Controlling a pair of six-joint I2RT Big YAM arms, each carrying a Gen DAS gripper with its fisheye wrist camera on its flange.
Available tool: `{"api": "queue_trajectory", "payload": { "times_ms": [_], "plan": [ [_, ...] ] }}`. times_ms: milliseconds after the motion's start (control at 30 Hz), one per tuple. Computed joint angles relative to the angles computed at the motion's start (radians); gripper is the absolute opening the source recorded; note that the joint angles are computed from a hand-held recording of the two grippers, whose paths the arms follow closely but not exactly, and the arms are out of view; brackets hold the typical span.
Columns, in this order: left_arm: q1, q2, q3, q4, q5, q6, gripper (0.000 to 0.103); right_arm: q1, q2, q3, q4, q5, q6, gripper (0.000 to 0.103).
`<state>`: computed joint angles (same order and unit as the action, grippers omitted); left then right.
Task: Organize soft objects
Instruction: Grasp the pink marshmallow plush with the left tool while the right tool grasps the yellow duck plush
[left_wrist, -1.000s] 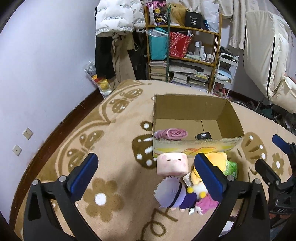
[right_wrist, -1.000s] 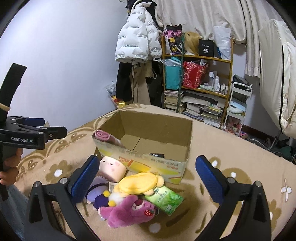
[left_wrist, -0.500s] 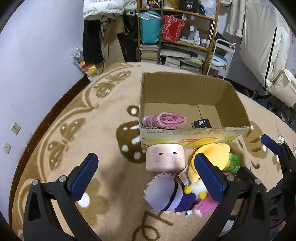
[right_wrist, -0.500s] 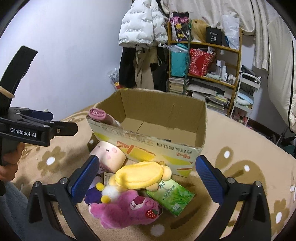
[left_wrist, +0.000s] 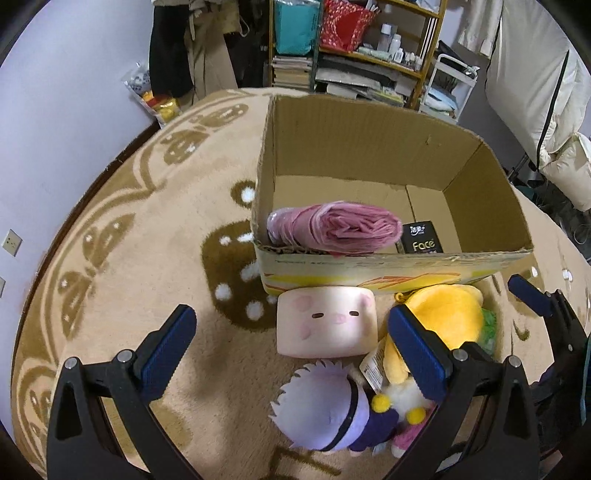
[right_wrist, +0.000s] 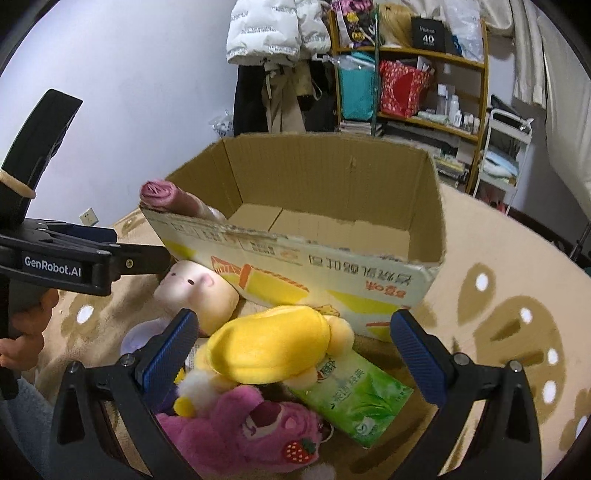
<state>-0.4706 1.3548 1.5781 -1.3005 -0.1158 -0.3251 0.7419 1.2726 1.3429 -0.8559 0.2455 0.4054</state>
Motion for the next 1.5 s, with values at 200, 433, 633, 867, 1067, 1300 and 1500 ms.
{"api": "queue_trajectory", "payload": {
  "times_ms": [200, 433, 633, 867, 1067, 1300, 1500],
  "plan": [
    [0.014, 0.029, -0.004, 0.003, 0.034, -0.003, 0.102, -0.016, 0.024, -0.005, 0.005, -0.051, 0.005, 0.103],
    [0.025, 0.058, -0.015, 0.009, 0.074, 0.002, 0.102, -0.028, 0.040, -0.015, 0.014, -0.104, 0.006, 0.103],
    [0.023, 0.083, -0.016, 0.011, 0.097, 0.005, 0.102, -0.032, 0.060, -0.019, 0.021, -0.133, 0.006, 0.103],
    [0.017, 0.113, -0.010, 0.005, 0.110, 0.005, 0.102, -0.030, 0.076, -0.014, 0.028, -0.152, -0.003, 0.103],
    [0.018, 0.122, -0.005, 0.002, 0.129, -0.009, 0.098, -0.025, 0.086, -0.006, 0.023, -0.150, -0.025, 0.098],
    [0.029, 0.134, 0.008, 0.001, 0.203, -0.023, 0.063, -0.030, 0.083, 0.004, 0.010, -0.162, -0.023, 0.086],
    [0.003, 0.121, 0.016, -0.003, 0.144, -0.025, 0.050, -0.043, 0.047, -0.021, 0.011, -0.172, 0.029, 0.081]
  ]
}}
